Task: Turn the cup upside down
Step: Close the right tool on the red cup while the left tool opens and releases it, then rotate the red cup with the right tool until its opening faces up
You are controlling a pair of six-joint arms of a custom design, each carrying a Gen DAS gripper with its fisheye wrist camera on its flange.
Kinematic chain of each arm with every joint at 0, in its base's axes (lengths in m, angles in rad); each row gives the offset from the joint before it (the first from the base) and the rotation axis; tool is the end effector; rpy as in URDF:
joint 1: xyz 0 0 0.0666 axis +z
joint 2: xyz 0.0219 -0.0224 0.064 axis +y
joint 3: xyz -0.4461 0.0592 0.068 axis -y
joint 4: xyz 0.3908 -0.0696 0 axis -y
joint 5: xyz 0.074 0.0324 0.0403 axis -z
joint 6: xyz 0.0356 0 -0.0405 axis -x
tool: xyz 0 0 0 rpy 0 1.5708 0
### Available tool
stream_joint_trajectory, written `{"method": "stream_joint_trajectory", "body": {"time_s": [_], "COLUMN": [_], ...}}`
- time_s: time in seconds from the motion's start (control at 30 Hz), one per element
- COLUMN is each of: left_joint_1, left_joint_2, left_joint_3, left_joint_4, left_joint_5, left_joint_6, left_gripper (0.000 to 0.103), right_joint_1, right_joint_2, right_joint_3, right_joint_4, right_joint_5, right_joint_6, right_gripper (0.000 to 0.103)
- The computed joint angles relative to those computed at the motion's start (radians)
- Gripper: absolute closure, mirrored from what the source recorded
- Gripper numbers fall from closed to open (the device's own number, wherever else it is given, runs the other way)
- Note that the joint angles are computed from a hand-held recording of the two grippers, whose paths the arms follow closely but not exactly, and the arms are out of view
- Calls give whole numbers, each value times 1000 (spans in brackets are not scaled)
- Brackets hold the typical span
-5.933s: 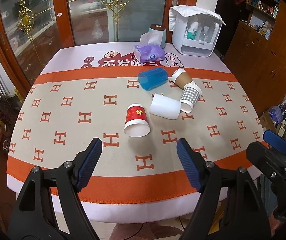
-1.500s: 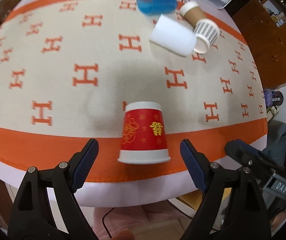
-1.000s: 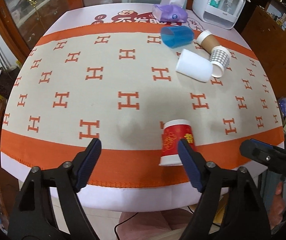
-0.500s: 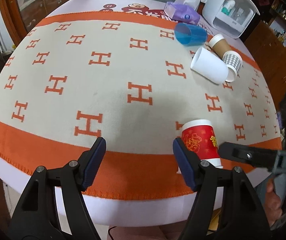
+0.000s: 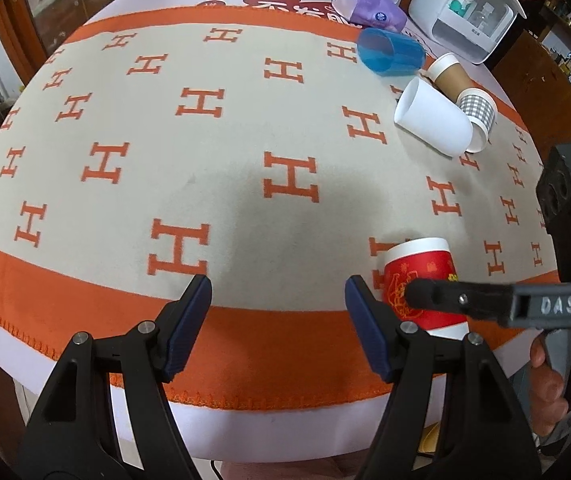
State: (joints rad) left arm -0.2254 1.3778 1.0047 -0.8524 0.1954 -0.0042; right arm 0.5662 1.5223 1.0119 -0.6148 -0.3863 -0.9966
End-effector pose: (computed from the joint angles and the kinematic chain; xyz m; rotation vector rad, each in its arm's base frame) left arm 0.3918 -0.0973 0.3365 0.3686 2.7782 -0.3269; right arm 0.3771 0.2551 0.2919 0.5049 2.9250 0.8849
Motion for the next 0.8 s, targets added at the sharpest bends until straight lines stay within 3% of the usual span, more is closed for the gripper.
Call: {"method": "stream_joint_trajectory", "body": {"time_s": [0.13, 0.23, 0.47, 0.6, 0.8], "left_joint_1": [-15, -27, -56, -63, -77], "left_joint_2": [9, 15, 28, 28, 10], "left_joint_3": [13, 22, 32, 26, -4], "left_joint_4": [3, 13, 63, 108, 176], "left_joint_5": [-10, -23, -40, -64, -108], "left_joint_6": [-4, 3, 45, 80, 69], "left_gripper": [36, 36, 36, 36, 36], "right_joint_1": [3, 3, 40, 92, 162], "right_joint_2": [-36, -72, -122, -130, -131], "right_joint_3": [-1, -1, -3, -53, -128], "right_joint_4": [-11, -22, 28, 141, 226], "right_joint_5": [23, 86, 421, 645, 762], "right_joint_6": [16, 39, 148, 253, 311], "right_gripper": [43, 43, 43, 43, 43]}}
